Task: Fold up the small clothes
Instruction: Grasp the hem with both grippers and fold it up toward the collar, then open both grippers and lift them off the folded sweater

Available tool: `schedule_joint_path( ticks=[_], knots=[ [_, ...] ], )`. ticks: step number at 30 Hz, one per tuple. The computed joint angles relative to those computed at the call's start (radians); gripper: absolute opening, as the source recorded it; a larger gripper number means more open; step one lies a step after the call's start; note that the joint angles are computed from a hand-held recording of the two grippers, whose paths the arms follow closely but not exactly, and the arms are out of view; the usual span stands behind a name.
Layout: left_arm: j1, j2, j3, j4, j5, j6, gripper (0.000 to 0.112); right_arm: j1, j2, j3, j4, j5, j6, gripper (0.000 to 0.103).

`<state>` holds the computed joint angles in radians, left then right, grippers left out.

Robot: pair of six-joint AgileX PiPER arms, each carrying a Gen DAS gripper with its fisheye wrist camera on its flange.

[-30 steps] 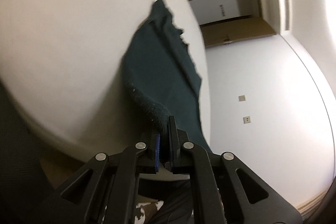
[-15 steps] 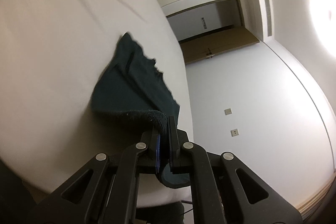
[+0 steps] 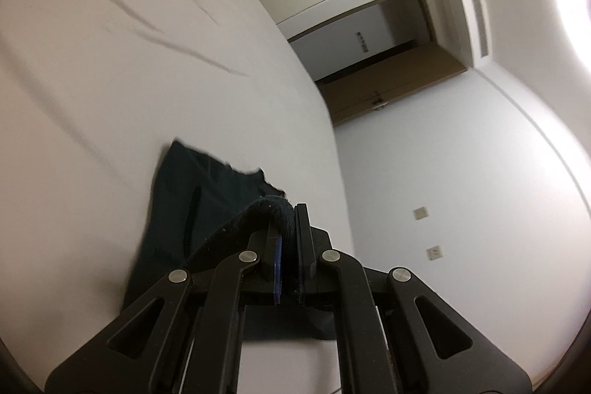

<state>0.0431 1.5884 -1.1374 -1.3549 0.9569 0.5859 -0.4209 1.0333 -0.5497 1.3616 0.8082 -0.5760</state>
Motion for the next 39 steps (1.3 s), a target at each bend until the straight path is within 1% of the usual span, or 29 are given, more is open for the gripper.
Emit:
schedule_joint_path(
  ticks=[1,3,6,8,10,12,16,17,18,19,20,21,22,23,24,25,26,27,28,29,30,31,32,34,36,38,39],
  knots=[
    [-0.021,0.044,-0.052,0.012,-0.020,-0.024,0.004,0.021,0.073,-0.030,0.029,-0.040,-0.034,0.008],
    [-0.064,0.153,-0.173,0.058,-0.060,-0.079,0.004,0.035,0.169,-0.073,0.066,-0.078,-0.082,0.008],
    [-0.102,0.307,-0.322,0.113,-0.091,-0.159,0.004,0.060,0.347,-0.163,0.110,-0.126,-0.142,0.008],
    [-0.120,0.407,-0.421,0.148,-0.106,-0.209,0.004,0.072,0.431,-0.207,0.127,-0.155,-0.170,0.008],
    [-0.138,0.466,-0.479,0.176,-0.124,-0.229,0.004,0.075,0.513,-0.251,0.155,-0.170,-0.200,0.008],
    [-0.158,0.547,-0.578,0.224,-0.131,-0.278,0.004,0.076,0.591,-0.295,0.186,-0.190,-0.227,0.008],
    [-0.181,0.666,-0.708,0.288,-0.147,-0.341,0.004,0.080,0.705,-0.383,0.196,-0.207,-0.227,0.008],
    [-0.187,0.693,-0.736,0.318,-0.149,-0.366,0.004,0.085,0.736,-0.407,0.195,-0.215,-0.219,0.008],
    [-0.191,0.730,-0.784,0.360,-0.136,-0.403,0.004,0.092,0.754,-0.422,0.177,-0.229,-0.192,0.013],
    [-0.189,0.761,-0.821,0.371,-0.112,-0.418,0.005,0.106,0.788,-0.452,0.120,-0.261,-0.125,0.017],
    [-0.176,0.798,-0.858,0.353,-0.073,-0.420,0.006,0.117,0.814,-0.474,0.064,-0.289,-0.068,0.020],
    [-0.168,0.812,-0.871,0.340,-0.057,-0.417,0.007,0.118,0.829,-0.487,0.047,-0.295,-0.051,0.021],
    [-0.159,0.821,-0.880,0.332,-0.043,-0.414,0.007,0.116,0.836,-0.484,0.069,-0.291,-0.073,0.023],
    [-0.149,0.827,-0.896,0.330,-0.023,-0.413,0.010,0.109,0.833,-0.467,0.132,-0.280,-0.136,0.027],
    [-0.140,0.822,-0.900,0.342,-0.014,-0.416,0.017,0.101,0.829,-0.455,0.178,-0.263,-0.180,0.038],
    [-0.136,0.804,-0.884,0.361,-0.039,-0.417,0.024,0.094,0.820,-0.442,0.213,-0.249,-0.216,0.049],
    [-0.127,0.769,-0.846,0.378,-0.078,-0.412,0.050,0.091,0.808,-0.433,0.214,-0.248,-0.223,0.054],
    [-0.118,0.750,-0.819,0.372,-0.102,-0.405,0.073,0.095,0.793,-0.432,0.196,-0.258,-0.208,0.063],
    [-0.110,0.724,-0.780,0.359,-0.136,-0.395,0.076,0.102,0.774,-0.438,0.153,-0.273,-0.165,0.072],
    [-0.102,0.697,-0.749,0.364,-0.166,-0.405,0.076,0.106,0.759,-0.440,0.124,-0.281,-0.134,0.076],
    [-0.098,0.689,-0.747,0.368,-0.167,-0.410,0.076,0.105,0.738,-0.435,0.110,-0.286,-0.118,0.080],
    [-0.097,0.679,-0.741,0.363,-0.169,-0.404,0.076,0.103,0.710,-0.422,0.111,-0.292,-0.115,0.081],
    [-0.108,0.652,-0.717,0.353,-0.190,-0.375,0.076,0.106,0.703,-0.427,0.109,-0.302,-0.111,0.081],
    [-0.148,0.617,-0.706,0.388,-0.205,-0.359,0.076,0.112,0.656,-0.399,0.106,-0.324,-0.118,0.081],
    [-0.211,0.622,-0.753,0.460,-0.192,-0.365,0.076,0.124,0.605,-0.368,0.092,-0.345,-0.134,0.081],
    [-0.273,0.653,-0.811,0.531,-0.177,-0.383,0.076,0.134,0.543,-0.314,0.117,-0.380,-0.183,0.080],
    [-0.294,0.650,-0.803,0.551,-0.183,-0.372,0.076,0.131,0.511,-0.278,0.145,-0.392,-0.224,0.079]
  ],
)
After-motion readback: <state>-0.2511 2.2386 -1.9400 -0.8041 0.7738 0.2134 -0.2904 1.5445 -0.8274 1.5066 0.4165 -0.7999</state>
